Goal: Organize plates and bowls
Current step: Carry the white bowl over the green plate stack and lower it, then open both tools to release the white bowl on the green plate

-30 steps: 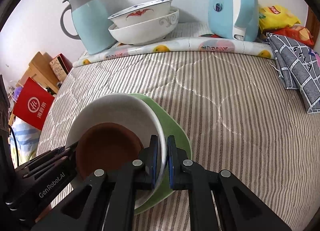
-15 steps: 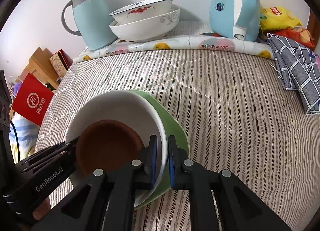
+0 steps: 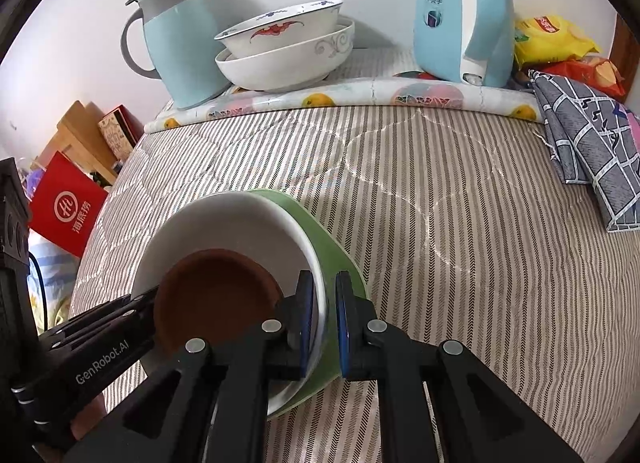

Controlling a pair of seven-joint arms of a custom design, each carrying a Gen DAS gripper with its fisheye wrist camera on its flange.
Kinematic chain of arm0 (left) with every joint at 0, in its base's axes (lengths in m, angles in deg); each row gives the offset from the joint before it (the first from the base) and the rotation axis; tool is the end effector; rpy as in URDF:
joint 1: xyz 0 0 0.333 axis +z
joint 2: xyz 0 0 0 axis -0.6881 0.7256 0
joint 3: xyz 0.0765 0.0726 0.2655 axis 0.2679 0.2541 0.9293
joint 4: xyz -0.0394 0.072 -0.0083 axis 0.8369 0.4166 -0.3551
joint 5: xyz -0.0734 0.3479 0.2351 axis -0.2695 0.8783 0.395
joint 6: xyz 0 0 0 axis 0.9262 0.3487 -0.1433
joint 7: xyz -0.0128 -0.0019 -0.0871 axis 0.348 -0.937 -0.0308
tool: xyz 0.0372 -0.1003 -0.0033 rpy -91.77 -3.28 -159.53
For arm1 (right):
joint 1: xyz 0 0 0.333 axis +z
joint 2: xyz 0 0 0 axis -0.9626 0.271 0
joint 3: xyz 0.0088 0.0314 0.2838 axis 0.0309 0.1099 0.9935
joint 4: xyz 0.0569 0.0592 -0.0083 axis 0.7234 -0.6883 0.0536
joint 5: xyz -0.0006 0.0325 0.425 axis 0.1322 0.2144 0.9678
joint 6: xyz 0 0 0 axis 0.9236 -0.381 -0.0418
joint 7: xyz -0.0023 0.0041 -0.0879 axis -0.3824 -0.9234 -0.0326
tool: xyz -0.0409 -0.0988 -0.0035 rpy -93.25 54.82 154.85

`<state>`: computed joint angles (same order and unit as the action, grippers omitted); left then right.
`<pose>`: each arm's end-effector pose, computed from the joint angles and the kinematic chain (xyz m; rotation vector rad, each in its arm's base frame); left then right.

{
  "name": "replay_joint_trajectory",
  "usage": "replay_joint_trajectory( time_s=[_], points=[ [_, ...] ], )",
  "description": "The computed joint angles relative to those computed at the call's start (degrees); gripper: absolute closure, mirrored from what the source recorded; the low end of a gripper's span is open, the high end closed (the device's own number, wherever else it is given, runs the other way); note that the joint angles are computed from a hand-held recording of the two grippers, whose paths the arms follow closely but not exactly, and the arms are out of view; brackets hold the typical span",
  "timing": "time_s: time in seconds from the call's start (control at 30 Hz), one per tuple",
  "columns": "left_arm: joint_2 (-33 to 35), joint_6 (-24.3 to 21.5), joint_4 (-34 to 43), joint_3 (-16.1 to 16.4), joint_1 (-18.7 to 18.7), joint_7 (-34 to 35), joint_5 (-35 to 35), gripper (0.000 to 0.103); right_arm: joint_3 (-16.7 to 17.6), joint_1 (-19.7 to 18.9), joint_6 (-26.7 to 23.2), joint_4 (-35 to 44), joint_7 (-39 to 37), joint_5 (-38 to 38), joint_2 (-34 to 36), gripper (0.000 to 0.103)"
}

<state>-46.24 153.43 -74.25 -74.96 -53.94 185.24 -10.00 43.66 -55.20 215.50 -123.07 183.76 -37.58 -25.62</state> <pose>0.4912 -0.1073 0.5108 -1.9476 2.2889 -0.8210 0.4346 0.3099 0.4891 -1.5757 2.0858 -0.3827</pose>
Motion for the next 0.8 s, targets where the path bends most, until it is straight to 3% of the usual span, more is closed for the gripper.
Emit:
replay_joint_trajectory(
  time_s=[0.63,0.8],
  points=[
    [-2.45,-1.00,-0.64,0.58,0.01,-0.69,1.46,0.084,-0.03,0.43,-2.35,-0.14,-1.44,0.90,-1.60,0.091],
    [-4.36,-1.36,-1.46,0.97,-0.03,-0.61,1.25,0.078,0.62,0.35,-3.38,-0.74,-1.11,0.67,-3.17,0.086]
  ],
)
